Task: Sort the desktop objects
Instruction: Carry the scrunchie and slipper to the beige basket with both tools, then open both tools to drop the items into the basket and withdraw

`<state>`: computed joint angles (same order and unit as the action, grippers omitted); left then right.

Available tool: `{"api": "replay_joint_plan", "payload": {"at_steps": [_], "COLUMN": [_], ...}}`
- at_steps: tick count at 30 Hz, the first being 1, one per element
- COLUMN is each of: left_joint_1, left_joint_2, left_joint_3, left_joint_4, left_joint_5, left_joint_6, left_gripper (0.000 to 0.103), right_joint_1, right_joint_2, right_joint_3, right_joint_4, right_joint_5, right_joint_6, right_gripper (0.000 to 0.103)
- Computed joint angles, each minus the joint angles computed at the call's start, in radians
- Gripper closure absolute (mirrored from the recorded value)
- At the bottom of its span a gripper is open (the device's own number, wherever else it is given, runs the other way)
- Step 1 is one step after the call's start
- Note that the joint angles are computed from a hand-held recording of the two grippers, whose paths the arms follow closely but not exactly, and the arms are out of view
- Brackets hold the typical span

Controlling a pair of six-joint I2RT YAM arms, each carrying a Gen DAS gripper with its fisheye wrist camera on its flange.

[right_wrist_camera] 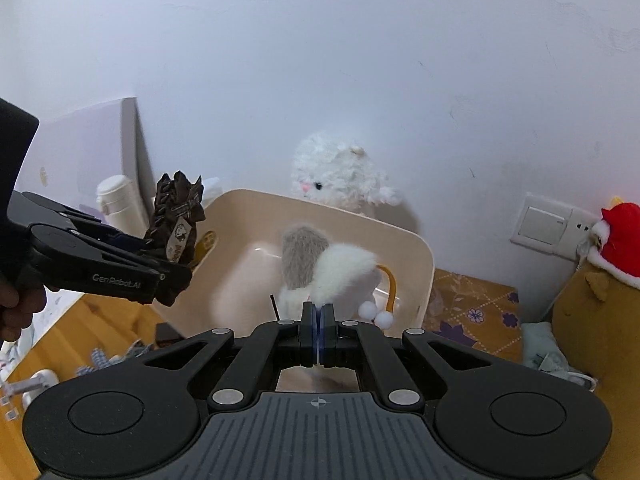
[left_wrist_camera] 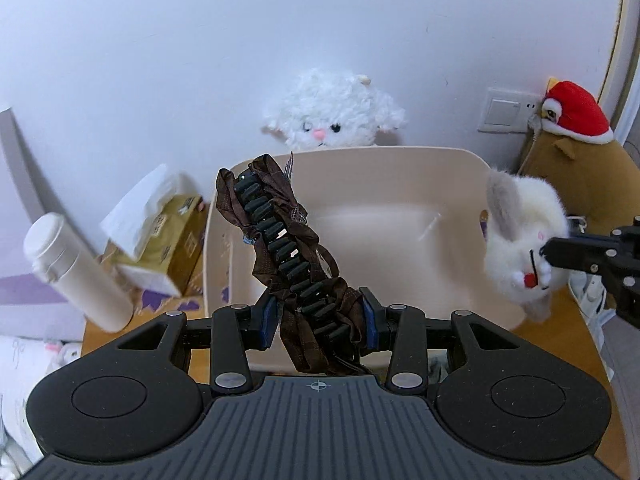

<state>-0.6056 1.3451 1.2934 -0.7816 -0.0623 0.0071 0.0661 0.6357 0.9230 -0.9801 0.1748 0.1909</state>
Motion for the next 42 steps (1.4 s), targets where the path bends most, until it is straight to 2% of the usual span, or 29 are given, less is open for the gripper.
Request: {"api": "replay_joint_plan", "payload": {"at_steps": [7, 13, 18, 25, 30, 31, 32, 33, 34, 37, 39, 41, 42], "left_joint_1": [-0.011, -0.029, -0.040, -0.047, -0.047, -0.046, -0.049, -0.053, -0.058, -0.067, -0.062, -0.055, -0.051], "left_joint_2": [0.219, 0.345, 0.383, 0.402, 0.401, 0.389, 0.379, 0.370, 0.360, 0.326, 0.343, 0.343, 0.335], "left_joint_3": [0.136, 0.175, 0.165, 0.144, 0.141, 0.130, 0.122, 0.116, 0.109, 0.085, 0.125, 0.146, 0.137], "left_joint_4": [-0.034, -0.054, -0.046, -0.045, -0.070, -0.063, -0.060, -0.057, -0.051, -0.038, -0.065, -0.085, -0.083], "left_joint_5": [0.008, -0.003, -0.022, -0.022, 0.008, 0.019, 0.023, 0.018, 0.010, -0.011, -0.016, -0.011, -0.009], "left_joint_6": [0.029, 0.029, 0.027, 0.018, 0.023, 0.027, 0.029, 0.029, 0.028, 0.022, 0.021, 0.012, 0.004], "left_gripper": [0.062, 0.061, 0.061, 0.060, 0.055, 0.053, 0.051, 0.045, 0.038, 0.034, 0.033, 0.032, 0.029], "right_joint_1": [-0.080, -0.076, -0.075, -0.095, -0.089, -0.086, -0.082, -0.080, -0.079, -0.062, -0.055, -0.059, -0.056], "right_joint_2": [0.104, 0.220, 0.294, 0.318, 0.327, 0.320, 0.308, 0.300, 0.291, 0.261, 0.241, 0.221, 0.204], "right_joint_3": [-0.089, -0.108, -0.099, -0.110, -0.088, -0.086, -0.086, -0.085, -0.084, -0.071, -0.058, -0.045, -0.041], "right_joint_4": [0.130, 0.183, 0.172, 0.173, 0.138, 0.134, 0.129, 0.125, 0.124, 0.097, 0.071, 0.044, 0.032], "right_joint_5": [-0.038, -0.051, -0.056, -0.078, -0.071, -0.067, -0.060, -0.055, -0.053, -0.021, 0.003, 0.009, 0.016], "right_joint_6": [-0.032, -0.006, 0.035, 0.067, 0.083, 0.089, 0.096, 0.102, 0.107, 0.131, 0.150, 0.160, 0.161], "right_gripper": [0.101, 0.101, 0.101, 0.101, 0.096, 0.093, 0.080, 0.075, 0.065, 0.052, 0.039, 0.018, 0.016]}}
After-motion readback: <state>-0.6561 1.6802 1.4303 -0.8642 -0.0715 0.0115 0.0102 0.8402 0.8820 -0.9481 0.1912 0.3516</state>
